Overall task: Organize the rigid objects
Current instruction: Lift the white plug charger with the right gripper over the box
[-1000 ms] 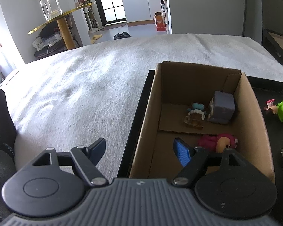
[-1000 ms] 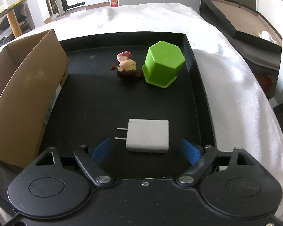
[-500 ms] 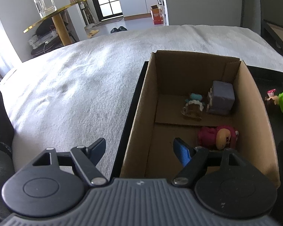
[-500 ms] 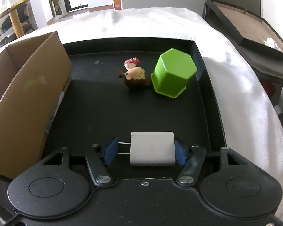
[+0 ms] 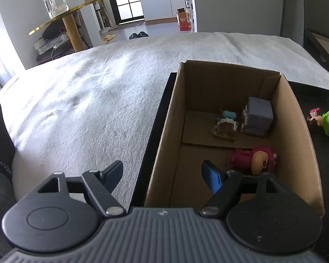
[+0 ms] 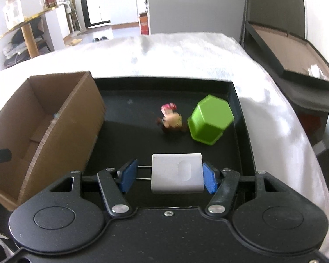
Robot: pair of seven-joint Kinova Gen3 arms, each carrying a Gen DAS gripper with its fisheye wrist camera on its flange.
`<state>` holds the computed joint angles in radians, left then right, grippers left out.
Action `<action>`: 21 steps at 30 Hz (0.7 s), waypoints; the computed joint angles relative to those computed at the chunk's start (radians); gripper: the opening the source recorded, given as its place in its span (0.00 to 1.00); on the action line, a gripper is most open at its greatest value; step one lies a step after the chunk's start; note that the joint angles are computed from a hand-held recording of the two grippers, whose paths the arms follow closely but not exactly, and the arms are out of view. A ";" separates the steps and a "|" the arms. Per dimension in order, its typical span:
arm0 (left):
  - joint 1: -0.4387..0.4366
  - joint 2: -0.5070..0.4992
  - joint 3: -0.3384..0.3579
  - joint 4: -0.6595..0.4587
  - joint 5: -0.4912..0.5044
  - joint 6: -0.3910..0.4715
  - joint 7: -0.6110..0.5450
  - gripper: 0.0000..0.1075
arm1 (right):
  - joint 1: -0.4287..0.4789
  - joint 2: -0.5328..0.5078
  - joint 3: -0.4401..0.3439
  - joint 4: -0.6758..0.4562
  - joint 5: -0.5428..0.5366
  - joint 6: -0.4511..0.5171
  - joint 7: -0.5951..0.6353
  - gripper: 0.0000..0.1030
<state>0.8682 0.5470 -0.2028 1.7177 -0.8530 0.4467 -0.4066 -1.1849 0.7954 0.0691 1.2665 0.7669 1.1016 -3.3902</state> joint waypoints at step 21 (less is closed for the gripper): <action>-0.069 -0.038 0.025 0.049 0.104 -0.095 -0.061 0.29 | -0.040 0.014 0.025 -0.128 0.090 0.059 0.079 0.59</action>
<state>0.7988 0.5094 -0.1780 1.7669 -0.7491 0.3516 -0.4681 -1.2251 0.8095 0.0945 1.1385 0.8571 1.1601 -3.3113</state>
